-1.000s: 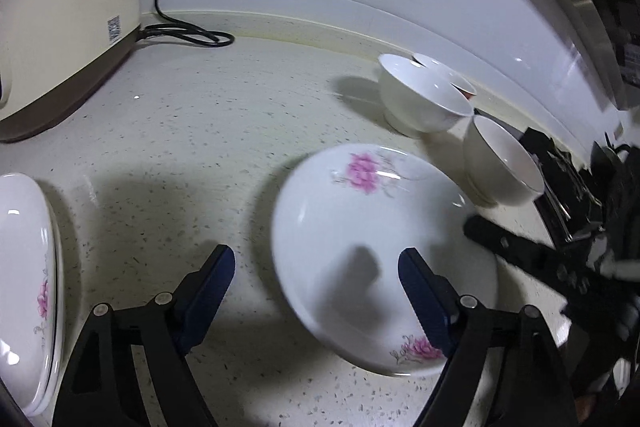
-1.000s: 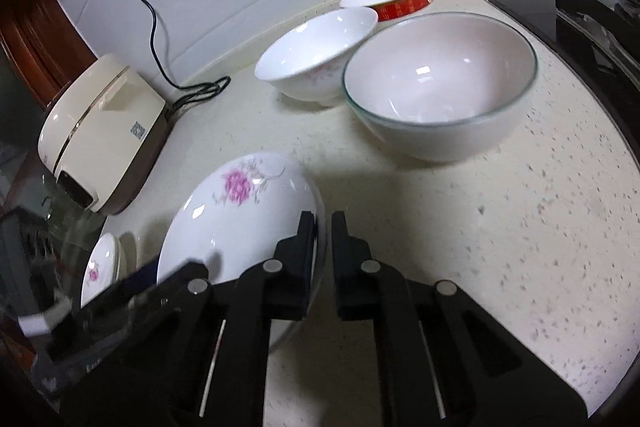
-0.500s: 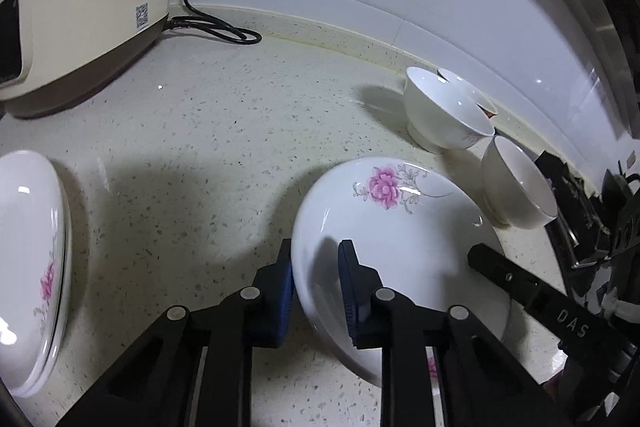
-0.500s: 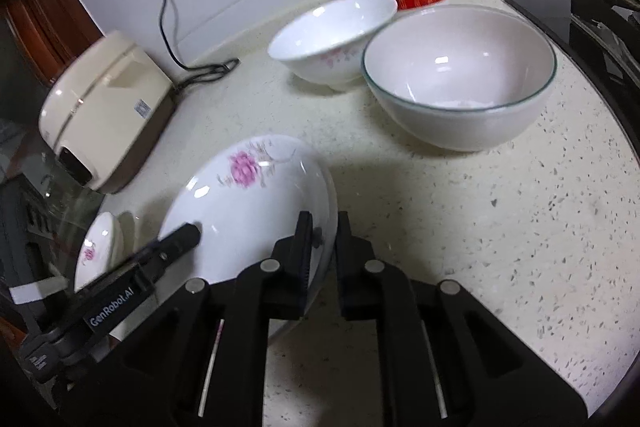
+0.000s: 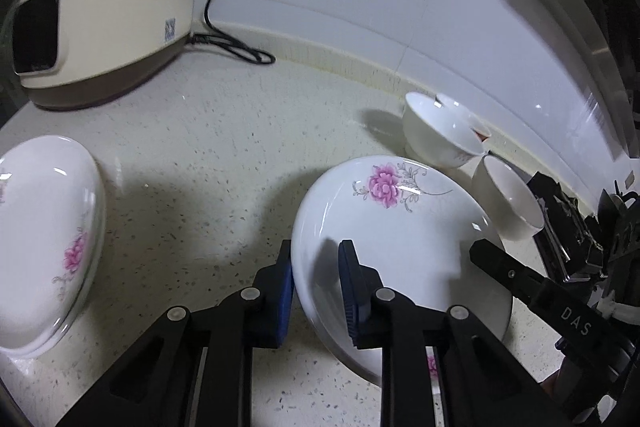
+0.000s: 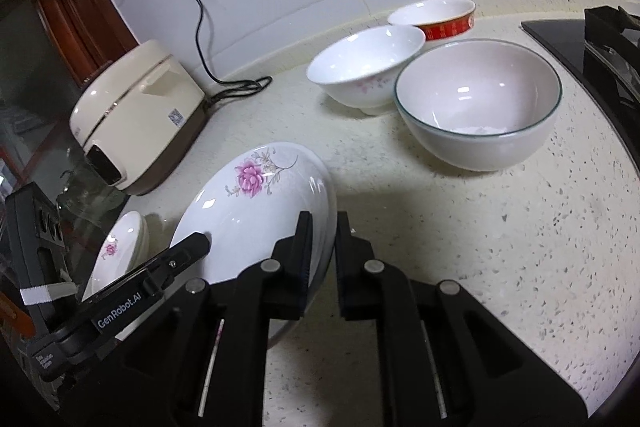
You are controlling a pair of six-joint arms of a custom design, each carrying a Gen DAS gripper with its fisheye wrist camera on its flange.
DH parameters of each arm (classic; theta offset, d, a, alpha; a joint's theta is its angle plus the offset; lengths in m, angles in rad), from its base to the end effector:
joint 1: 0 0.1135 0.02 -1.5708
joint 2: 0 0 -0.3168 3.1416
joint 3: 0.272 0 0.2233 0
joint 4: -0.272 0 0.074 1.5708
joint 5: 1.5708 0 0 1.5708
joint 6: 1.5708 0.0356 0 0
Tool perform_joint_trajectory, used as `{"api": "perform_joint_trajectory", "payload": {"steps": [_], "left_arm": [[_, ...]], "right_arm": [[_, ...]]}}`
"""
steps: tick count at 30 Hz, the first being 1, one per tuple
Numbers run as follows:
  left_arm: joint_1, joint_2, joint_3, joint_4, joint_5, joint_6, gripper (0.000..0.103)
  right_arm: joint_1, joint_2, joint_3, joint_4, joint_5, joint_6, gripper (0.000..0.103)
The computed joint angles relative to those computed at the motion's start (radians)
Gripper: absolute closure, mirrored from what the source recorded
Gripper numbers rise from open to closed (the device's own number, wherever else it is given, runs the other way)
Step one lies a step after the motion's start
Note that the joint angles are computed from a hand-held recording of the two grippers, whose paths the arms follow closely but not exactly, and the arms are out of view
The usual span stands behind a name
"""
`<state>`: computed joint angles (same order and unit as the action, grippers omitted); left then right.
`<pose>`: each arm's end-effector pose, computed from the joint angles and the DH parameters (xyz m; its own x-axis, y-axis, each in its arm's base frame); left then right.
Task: Organize plates and bowls
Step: 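Carry the held plate with both grippers toward the plate stack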
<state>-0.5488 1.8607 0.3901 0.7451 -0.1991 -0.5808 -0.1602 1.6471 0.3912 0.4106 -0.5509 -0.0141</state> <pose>0.2368 -0.1365 0.1368 -0.6846 -0.2118 -0.6975 0.0114 0.9536 -0.3008 0.2370 -0.0194 0.1654 -0.7356 0.1067 -0.6690 -0.2173 0.8981 0.3822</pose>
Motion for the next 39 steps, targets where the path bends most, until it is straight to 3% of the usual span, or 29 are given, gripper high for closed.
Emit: {"api": "perform_joint_trajectory", "payload": {"steps": [14, 23, 30, 39], "left_arm": [[-0.053, -0.042, -0.083, 0.084, -0.079, -0.041, 0.081], [-0.041, -0.103, -0.144, 0.126, -0.110, -0.044, 0.081], [-0.013, -0.203, -0.186, 0.101, -0.137, -0.025, 0.081], [0.107, -0.296, -0.254, 0.106, -0.092, 0.012, 0.081]], "right_arm": [[0.008, -0.047, -0.045, 0.062, -0.026, 0.008, 0.089], [0.057, -0.056, -0.073, 0.119, -0.048, 0.095, 0.089], [0.156, -0.042, -0.091, 0.195, -0.016, 0.180, 0.089], [0.323, 0.025, -0.070, 0.280, 0.054, 0.281, 0.089]]}}
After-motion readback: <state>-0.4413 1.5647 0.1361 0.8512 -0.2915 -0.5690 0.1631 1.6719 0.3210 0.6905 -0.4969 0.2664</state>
